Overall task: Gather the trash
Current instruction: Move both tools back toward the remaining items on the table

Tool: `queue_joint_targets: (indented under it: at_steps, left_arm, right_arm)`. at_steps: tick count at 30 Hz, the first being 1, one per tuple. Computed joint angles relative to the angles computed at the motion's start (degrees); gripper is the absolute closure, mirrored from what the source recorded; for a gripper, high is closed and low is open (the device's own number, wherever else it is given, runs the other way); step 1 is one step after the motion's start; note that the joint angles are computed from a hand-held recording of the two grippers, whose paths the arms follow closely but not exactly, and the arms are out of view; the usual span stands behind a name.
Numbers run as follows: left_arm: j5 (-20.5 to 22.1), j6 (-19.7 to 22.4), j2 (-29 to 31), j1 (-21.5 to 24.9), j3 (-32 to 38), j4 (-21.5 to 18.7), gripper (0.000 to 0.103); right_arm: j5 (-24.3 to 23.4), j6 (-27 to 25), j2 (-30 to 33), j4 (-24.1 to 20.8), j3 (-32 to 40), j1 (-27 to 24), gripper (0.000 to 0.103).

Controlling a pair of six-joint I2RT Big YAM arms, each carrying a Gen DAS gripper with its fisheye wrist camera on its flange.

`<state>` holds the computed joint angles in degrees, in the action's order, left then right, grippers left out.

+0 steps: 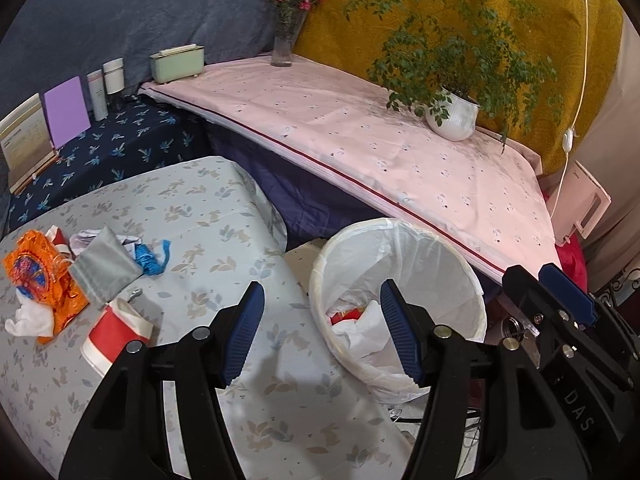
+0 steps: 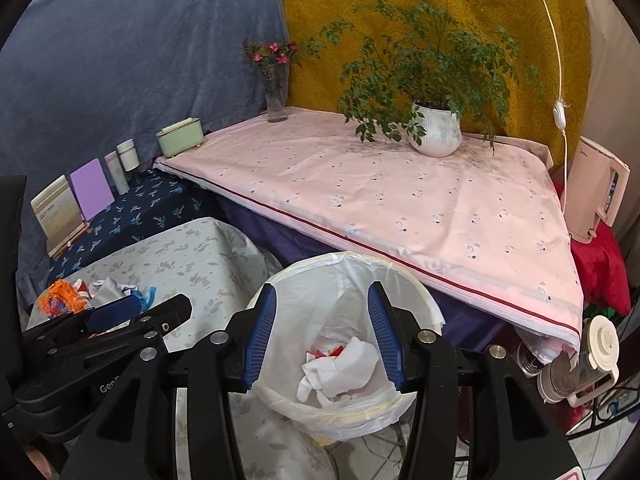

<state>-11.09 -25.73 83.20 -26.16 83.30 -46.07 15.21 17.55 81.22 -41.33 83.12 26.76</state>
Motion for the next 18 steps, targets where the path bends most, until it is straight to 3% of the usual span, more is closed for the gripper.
queue_joint_targets:
  at_steps: [14, 18]
  left_arm:
    - [-0.49, -1.22, -7.08, 4.68, -6.41, 0.65, 0.046]
    - [-0.7, -1.23, -9.22, 6.7, -8.48, 0.49, 0.046]
  right_arm:
    - [1.53, -0.8, 1.8, -1.65, 3.6, 6.0, 0.056]
    - [1.86, -0.82, 2.63, -1.73, 4.57, 8.08, 0.051]
